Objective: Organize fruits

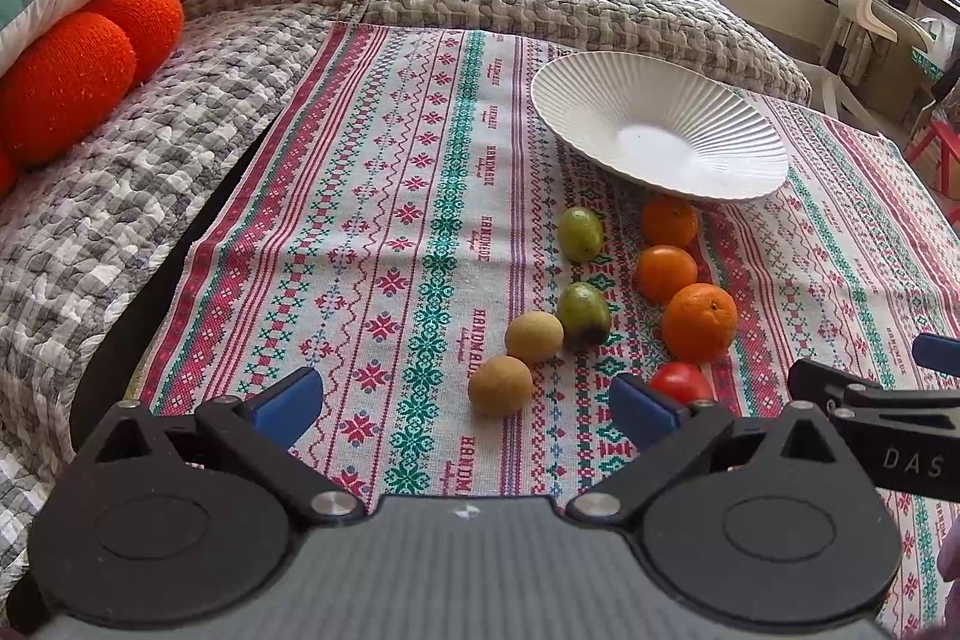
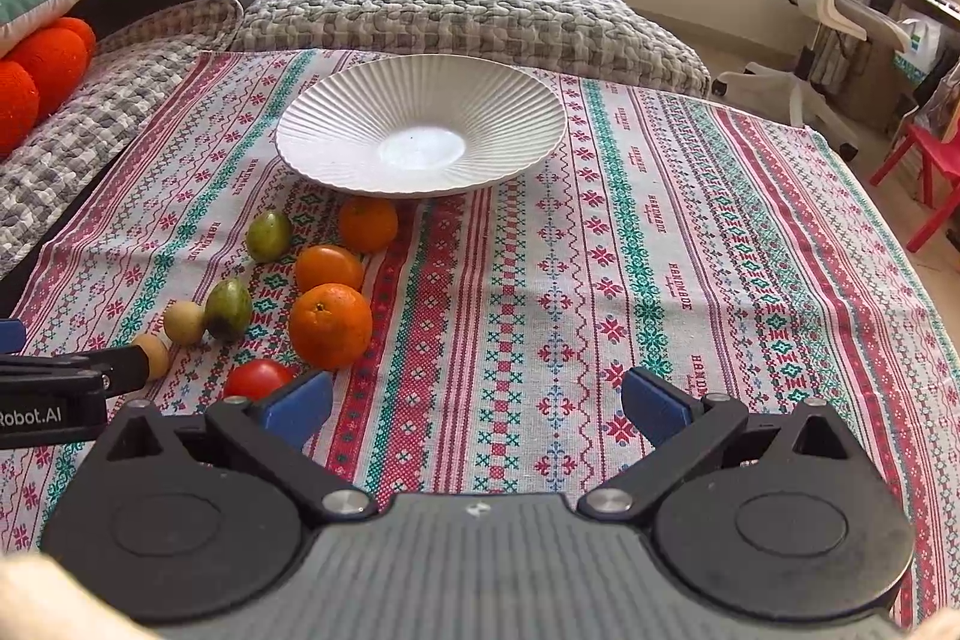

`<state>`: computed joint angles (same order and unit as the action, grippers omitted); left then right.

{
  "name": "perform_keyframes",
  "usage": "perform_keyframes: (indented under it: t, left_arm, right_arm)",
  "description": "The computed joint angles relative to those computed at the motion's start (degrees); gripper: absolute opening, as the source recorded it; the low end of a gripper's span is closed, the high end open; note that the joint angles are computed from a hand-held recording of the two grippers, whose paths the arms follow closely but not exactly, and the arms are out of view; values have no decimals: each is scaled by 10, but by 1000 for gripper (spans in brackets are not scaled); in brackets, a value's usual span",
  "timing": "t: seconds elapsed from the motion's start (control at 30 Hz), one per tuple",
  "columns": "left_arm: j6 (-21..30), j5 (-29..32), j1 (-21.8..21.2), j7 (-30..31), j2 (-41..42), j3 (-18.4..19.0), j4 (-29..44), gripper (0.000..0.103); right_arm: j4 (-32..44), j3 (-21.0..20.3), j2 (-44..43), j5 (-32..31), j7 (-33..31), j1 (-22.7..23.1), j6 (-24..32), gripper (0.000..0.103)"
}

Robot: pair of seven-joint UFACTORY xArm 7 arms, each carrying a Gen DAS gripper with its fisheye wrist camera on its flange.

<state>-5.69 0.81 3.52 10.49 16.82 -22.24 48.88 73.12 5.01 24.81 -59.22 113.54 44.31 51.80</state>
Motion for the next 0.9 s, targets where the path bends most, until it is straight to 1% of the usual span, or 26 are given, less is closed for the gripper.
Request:
perform_keyframes:
  t: [0.13, 0.23, 0.33, 0.47, 0.57, 0.67, 0.77, 0.83, 0.9]
  left_arm:
    - [2, 0, 0, 0, 0, 0, 1, 94]
    - [6, -3, 12, 5, 0, -12, 1, 94]
    - [6, -7, 14, 7, 0, -15, 1, 94]
    - [6, -9, 13, 11, 0, -14, 1, 94]
    - [12, -12, 19, 16, 1, -21, 3, 94]
    - [17, -16, 10, 21, 1, -11, 6, 94]
    - [34, -25, 14, 33, 6, -15, 14, 94]
    - [46, -42, 33, 52, 11, -34, 20, 94]
    - [52, -65, 63, 79, 18, -66, 24, 94]
  right_arm:
    - [0, 0, 0, -3, -2, 0, -4, 103]
    - [0, 0, 0, -3, -2, 0, -5, 103]
    - [0, 0, 0, -4, -3, 0, -5, 103]
    - [0, 0, 0, -3, -2, 0, -7, 103]
    - [1, -1, 0, -3, -3, -1, -10, 103]
    - [0, -1, 0, -5, -2, -1, -14, 103]
    - [-3, -3, -1, -6, 4, -4, -25, 103]
    - [-8, -3, -3, -8, 8, -6, -36, 102]
    - [-12, -4, -5, -13, 14, -8, -49, 101]
